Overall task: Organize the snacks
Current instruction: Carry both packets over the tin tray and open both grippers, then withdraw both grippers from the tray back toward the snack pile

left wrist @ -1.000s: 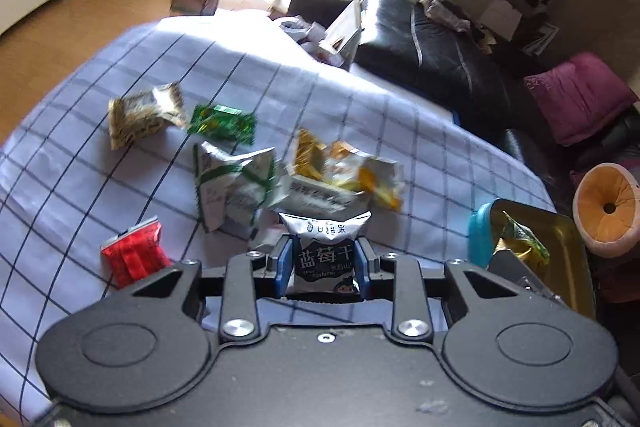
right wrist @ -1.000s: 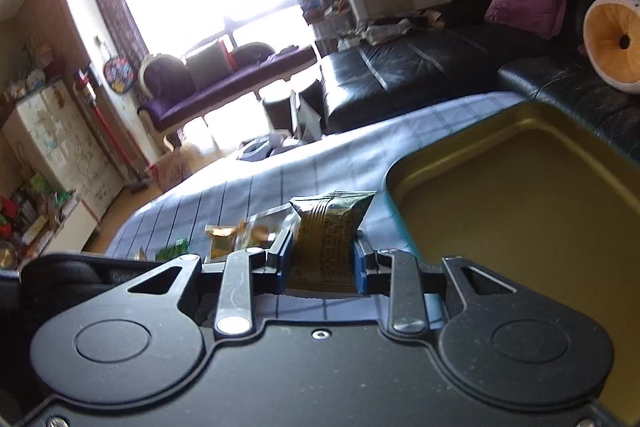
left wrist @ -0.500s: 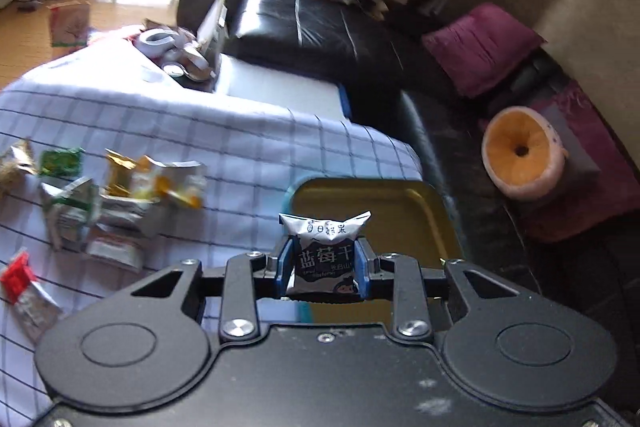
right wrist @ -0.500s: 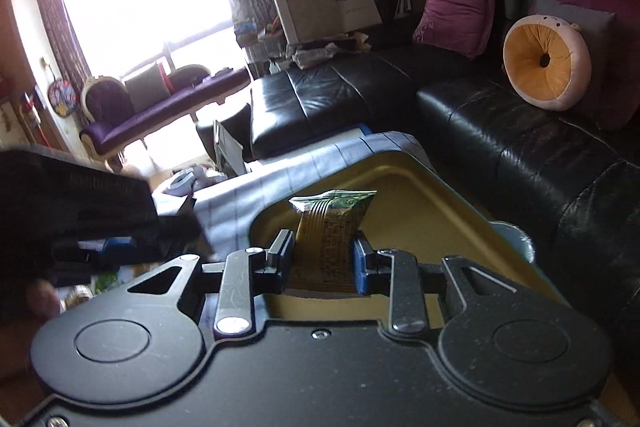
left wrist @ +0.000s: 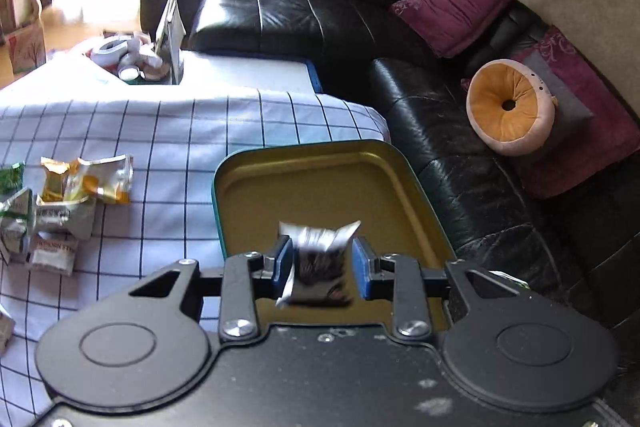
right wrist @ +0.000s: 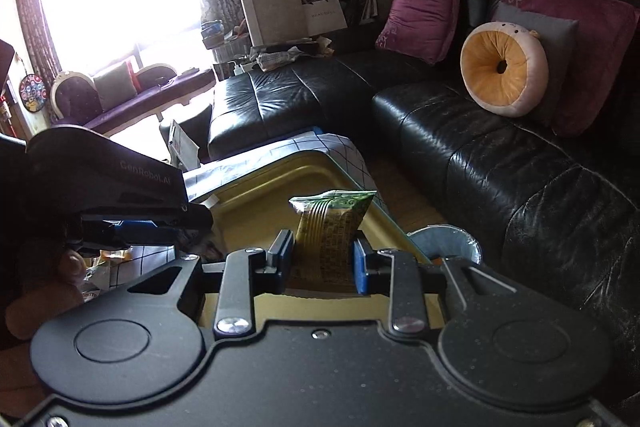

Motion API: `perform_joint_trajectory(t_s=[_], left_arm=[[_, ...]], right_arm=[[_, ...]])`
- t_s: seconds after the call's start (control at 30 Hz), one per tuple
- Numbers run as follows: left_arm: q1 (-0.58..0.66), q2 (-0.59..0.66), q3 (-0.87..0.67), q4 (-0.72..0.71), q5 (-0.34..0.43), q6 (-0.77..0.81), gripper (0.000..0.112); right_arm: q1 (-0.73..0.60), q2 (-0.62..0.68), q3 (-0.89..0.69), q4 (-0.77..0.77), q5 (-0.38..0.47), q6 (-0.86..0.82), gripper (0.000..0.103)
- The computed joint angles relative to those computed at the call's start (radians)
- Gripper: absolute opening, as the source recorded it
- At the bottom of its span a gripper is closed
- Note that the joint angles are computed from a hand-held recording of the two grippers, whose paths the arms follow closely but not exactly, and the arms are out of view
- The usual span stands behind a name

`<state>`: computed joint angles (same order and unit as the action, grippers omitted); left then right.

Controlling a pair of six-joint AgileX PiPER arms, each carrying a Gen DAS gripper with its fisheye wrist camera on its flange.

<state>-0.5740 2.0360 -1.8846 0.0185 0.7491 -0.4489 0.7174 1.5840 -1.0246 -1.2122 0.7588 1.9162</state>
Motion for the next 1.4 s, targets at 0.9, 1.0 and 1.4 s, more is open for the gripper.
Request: perform_joint_trajectory(t_s=[0.9, 1.0, 1.4], left_arm=[[-0.012, 0.058, -0.098, 0.070, 0.144, -0.027, 0.036], [-0.011, 0.059, -0.098, 0.079, 0.155, -0.028, 0.037], [0.022, 0.021, -0.024, 0.191, 0.147, -0.101, 0.040]], right_arm=[[-0.042, -0.029, 0.020, 0.096, -0.025, -0.024, 0.042], [-0.046, -0.010, -0.004, 0.130, -0.021, -0.068, 0.042], [-0.047, 0.070, -0.096, 0.192, -0.028, -0.124, 0.042]])
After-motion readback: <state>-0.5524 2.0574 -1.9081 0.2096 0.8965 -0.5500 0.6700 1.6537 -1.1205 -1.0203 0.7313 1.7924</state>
